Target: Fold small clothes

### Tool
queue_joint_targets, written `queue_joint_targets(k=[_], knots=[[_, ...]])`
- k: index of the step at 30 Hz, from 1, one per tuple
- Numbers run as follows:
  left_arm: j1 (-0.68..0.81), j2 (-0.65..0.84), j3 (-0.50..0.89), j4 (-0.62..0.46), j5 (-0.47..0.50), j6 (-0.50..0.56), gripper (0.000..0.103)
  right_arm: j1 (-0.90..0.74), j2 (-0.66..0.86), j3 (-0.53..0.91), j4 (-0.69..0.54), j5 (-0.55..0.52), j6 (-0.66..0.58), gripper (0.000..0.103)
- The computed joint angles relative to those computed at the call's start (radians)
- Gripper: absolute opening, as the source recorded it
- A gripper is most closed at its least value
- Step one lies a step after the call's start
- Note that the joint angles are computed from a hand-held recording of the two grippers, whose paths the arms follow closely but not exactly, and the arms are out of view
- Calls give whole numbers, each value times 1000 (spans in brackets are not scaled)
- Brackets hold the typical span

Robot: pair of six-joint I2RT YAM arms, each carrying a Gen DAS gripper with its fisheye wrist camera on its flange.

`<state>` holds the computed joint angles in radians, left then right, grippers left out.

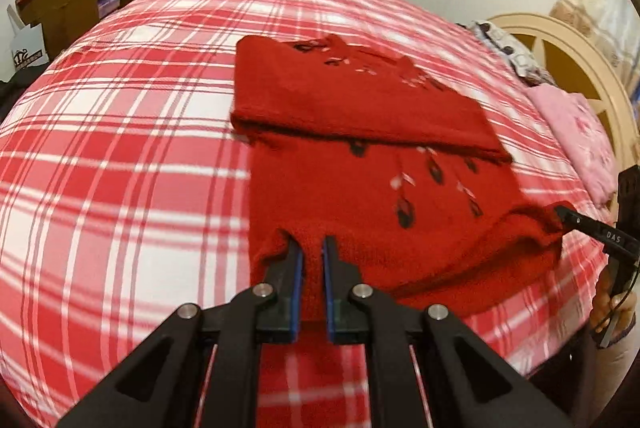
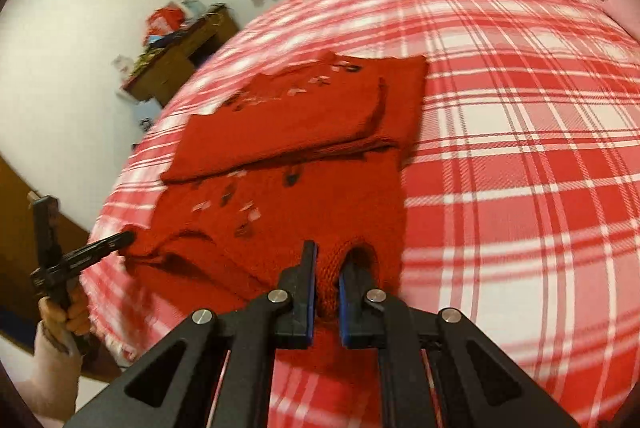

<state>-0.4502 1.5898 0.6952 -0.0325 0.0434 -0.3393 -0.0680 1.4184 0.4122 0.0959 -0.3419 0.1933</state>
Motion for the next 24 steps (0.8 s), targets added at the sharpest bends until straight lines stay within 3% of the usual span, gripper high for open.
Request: queue_joint_targets(k=[4, 8, 9, 12, 16, 18, 20, 24], knots=[[29, 68, 63, -13, -50, 24, 18, 9, 153, 52, 70, 19, 17, 9], [118, 19, 41, 9, -14, 35, 56, 0, 200, 78, 90, 9, 30, 10], [136, 2, 28, 23, -11, 40, 60, 0, 204, 85, 88, 10, 37, 10], [192, -34, 8, 42, 4, 95, 60, 10, 184, 88, 95, 21, 50, 10], [218, -76, -32, 21, 32, 259, 61, 31, 137, 82, 103, 38, 59, 11], [224, -78, -39, -1, 60, 342, 71, 39, 127, 83, 108, 34, 68, 22], [207, -78, -50, -23, 58, 437, 75, 43, 136, 87, 135, 31, 84, 57], [128, -49, -65, -9, -15, 570, 76, 47, 149, 107, 123, 47, 95, 62]])
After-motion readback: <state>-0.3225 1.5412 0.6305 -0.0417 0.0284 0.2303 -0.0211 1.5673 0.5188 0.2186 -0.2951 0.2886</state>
